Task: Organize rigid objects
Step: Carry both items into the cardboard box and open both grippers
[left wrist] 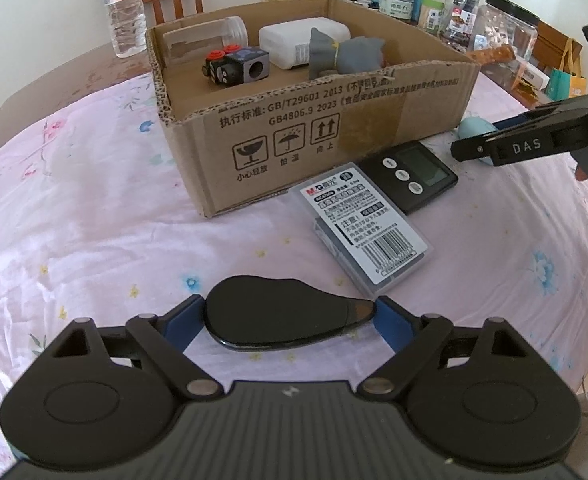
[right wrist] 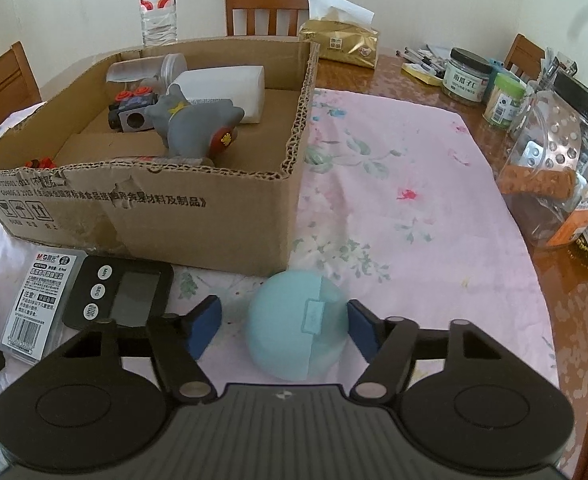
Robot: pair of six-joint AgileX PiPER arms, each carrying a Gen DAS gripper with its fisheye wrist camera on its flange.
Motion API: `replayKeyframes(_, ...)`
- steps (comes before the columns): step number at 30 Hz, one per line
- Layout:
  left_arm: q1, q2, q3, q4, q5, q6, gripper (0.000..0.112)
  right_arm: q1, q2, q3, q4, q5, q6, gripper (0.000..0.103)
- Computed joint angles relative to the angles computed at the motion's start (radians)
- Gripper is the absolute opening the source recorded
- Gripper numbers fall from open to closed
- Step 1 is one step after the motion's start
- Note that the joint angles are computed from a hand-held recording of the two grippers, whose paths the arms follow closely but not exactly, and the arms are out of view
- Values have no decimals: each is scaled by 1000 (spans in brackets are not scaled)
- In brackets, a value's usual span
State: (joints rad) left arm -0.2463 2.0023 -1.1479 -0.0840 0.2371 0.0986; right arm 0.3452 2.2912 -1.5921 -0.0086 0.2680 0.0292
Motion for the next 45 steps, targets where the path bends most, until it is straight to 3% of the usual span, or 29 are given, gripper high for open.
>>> replayKeyframes(3, 2, 2, -12, -4, 20, 9, 90, -5, 0, -14, 21, 22, -33, 58)
replayKeyframes(9, 1, 8, -54, 38, 93, -56, 90, -5, -14, -12, 2, 52, -67, 58)
replayKeyframes(19, -5, -73, -91, 73, 239, -82, 90, -36, -92, 47, 128, 80, -266, 57)
replayKeyframes(33, -17, -100, -266, 58, 283, -41, 90, -71, -179, 19, 300, 171, -515, 57)
replayKeyframes(38, -18, -9, -435, 89, 274, -24, 90, -74, -192, -57, 358, 212, -606, 57)
replayKeyframes(45, -13, 244, -773, 147, 380, -97, 90, -69, -135, -208, 391, 290, -648, 57)
